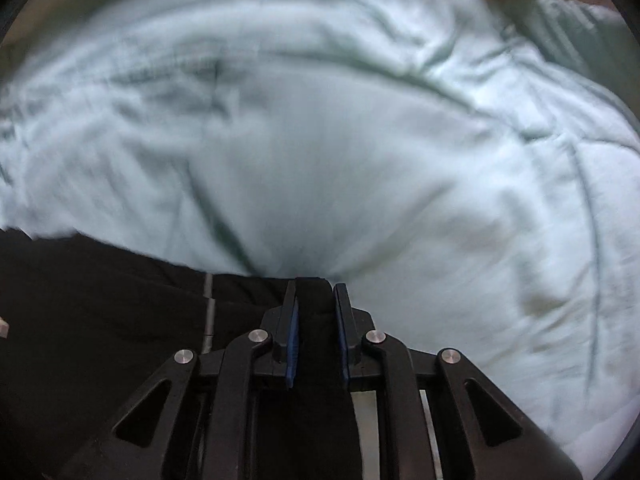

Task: Fold large clothes
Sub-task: 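Lower the folded jacket onto the duvet and open both grippers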

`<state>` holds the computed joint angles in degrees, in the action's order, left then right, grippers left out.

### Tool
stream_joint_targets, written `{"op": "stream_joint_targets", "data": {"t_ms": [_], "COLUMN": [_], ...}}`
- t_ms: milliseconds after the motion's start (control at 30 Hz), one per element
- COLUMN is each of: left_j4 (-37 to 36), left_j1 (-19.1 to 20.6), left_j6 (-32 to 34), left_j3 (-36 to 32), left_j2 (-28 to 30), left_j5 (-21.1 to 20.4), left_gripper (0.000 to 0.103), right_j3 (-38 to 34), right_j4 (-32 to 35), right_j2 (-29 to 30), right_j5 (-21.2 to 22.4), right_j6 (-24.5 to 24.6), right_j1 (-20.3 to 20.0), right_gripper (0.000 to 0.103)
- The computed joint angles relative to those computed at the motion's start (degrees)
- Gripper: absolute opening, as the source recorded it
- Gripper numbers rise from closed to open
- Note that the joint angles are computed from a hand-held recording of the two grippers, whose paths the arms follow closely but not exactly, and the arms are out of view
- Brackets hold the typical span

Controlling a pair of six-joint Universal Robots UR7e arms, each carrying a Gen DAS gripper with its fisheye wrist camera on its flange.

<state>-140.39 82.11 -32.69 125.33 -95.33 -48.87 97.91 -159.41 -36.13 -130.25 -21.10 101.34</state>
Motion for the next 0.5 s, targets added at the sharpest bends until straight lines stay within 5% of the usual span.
{"op": "stream_joint_targets", "data": {"t_ms": [67,133,233,333,367,500], "left_j4": [-0.10,-1.19,-4.13,-1.32,-0.15,11.24], "left_j1": [0.89,2.47,5.77,3.58,1.75,-9.68], "left_j6": [-0.56,-0.55,-0.42,-2.20,-2.79,-7.64], "left_j3": [0.71,1.19,1.87,2.93,3.77,6.64], "left_j2": [-0.76,-2.91,-6.43,-11.33,-13.66,-22.90], "left_j5": [-0.74,-3.65,-11.52,-7.22,-5.55,3.31], "left_gripper": [0.050,0.064,0.064,0.063,0.063,0.063], "right_j3": [0.66,0.81,1.53,4.25,5.51,12.46], "right_j4": [-0.43,1.52,3.22,1.48,1.11,0.32], "right_j2": [-0.60,-1.95,-4.60,-8.78,-10.69,-19.25], "right_j5": [1.07,2.40,3.66,6.42,7.81,13.51], "right_j6": [-0.62,0.62,2.15,2.60,3.14,6.17], "right_j1": [-0.19,-0.56,-0.91,-0.26,0.00,2.41], "right_gripper": [0.017,0.020,0.027,0.031,0.039,0.060]}}
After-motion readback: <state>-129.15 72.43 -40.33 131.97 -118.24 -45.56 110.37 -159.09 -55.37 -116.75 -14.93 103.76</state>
